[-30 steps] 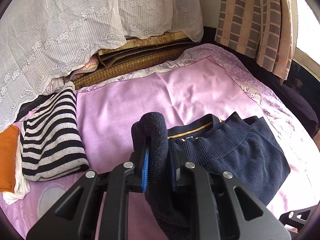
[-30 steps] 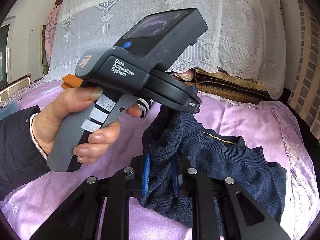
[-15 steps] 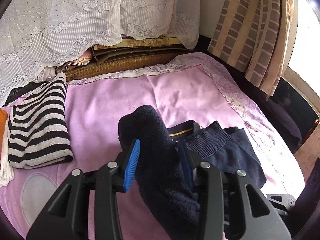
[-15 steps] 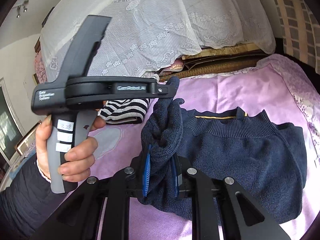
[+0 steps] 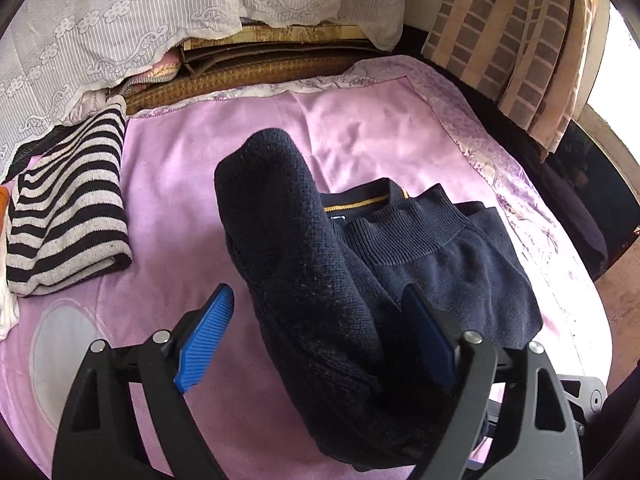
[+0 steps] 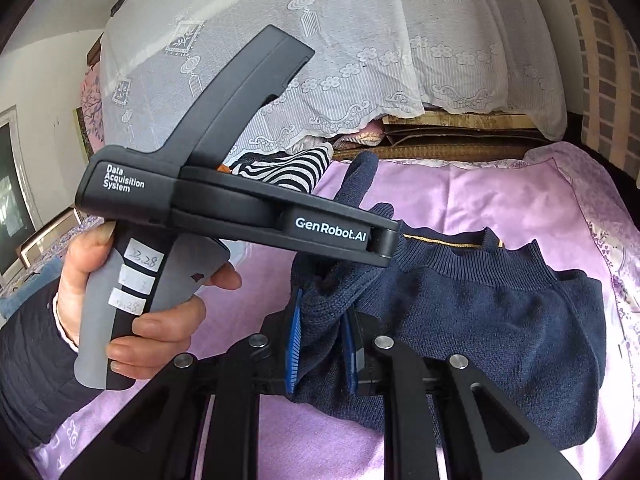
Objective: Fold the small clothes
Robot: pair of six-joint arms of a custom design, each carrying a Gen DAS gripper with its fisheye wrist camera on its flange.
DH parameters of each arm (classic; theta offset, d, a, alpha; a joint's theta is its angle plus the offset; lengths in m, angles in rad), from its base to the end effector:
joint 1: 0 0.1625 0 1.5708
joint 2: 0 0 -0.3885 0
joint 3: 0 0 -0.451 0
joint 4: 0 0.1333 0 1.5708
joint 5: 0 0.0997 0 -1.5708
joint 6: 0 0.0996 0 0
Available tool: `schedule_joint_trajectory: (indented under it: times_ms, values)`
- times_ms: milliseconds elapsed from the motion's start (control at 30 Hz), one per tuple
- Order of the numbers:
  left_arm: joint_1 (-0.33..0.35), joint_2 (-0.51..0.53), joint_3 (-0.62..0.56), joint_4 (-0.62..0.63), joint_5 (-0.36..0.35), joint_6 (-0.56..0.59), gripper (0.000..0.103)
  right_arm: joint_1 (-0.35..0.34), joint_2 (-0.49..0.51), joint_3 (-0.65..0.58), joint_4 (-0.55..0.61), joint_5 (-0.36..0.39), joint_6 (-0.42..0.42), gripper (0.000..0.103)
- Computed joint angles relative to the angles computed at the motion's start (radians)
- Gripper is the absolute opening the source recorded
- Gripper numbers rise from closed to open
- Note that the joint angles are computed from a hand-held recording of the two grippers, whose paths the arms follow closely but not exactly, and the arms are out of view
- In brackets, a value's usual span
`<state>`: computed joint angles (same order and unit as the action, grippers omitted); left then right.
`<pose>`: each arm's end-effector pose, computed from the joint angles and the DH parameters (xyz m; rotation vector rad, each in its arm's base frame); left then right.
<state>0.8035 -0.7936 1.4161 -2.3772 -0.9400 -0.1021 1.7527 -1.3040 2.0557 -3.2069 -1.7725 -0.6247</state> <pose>-0.3835 -0.6743 0.1156 0.7709 2.4700 -0.5717 0.2147 -0.5406 0.2446 0.8842 -2.3820 1.1159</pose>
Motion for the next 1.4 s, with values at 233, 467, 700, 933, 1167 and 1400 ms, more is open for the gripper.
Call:
schedule_joint_trajectory:
  times_ms: [233,467,700,933,1167,1400]
  values:
    - [0.013,-0.017,-0.009,0.073,-0.036,-0.034,0.039,0.032,0.024,0.023,-0.039,-0.02,-0.141,0.026]
    - [0.051,-0.05,-0.003,0.086,-0.079,-0.087,0.022,-0.092,-0.109,-0.005,0.142,0.221,0.178,0.039]
    - [0.017,-0.038,-0.008,0.058,-0.08,-0.055,0.021,-0.171,-0.021,-0.137,0.306,0.012,0.388,0.004]
    - [-0.014,-0.013,-0.031,0.029,-0.104,-0.034,0.021,-0.252,-0.093,-0.111,0.372,0.411,0.471,0.033]
    - [-0.035,-0.007,-0.01,-0.008,-0.107,-0.015,0.021,-0.333,-0.033,-0.186,0.432,0.798,0.675,0.076]
    - [-0.041,0.006,-0.011,-0.01,-0.085,-0.018,0.021,-0.297,0.061,-0.301,0.497,0.792,0.683,0.085]
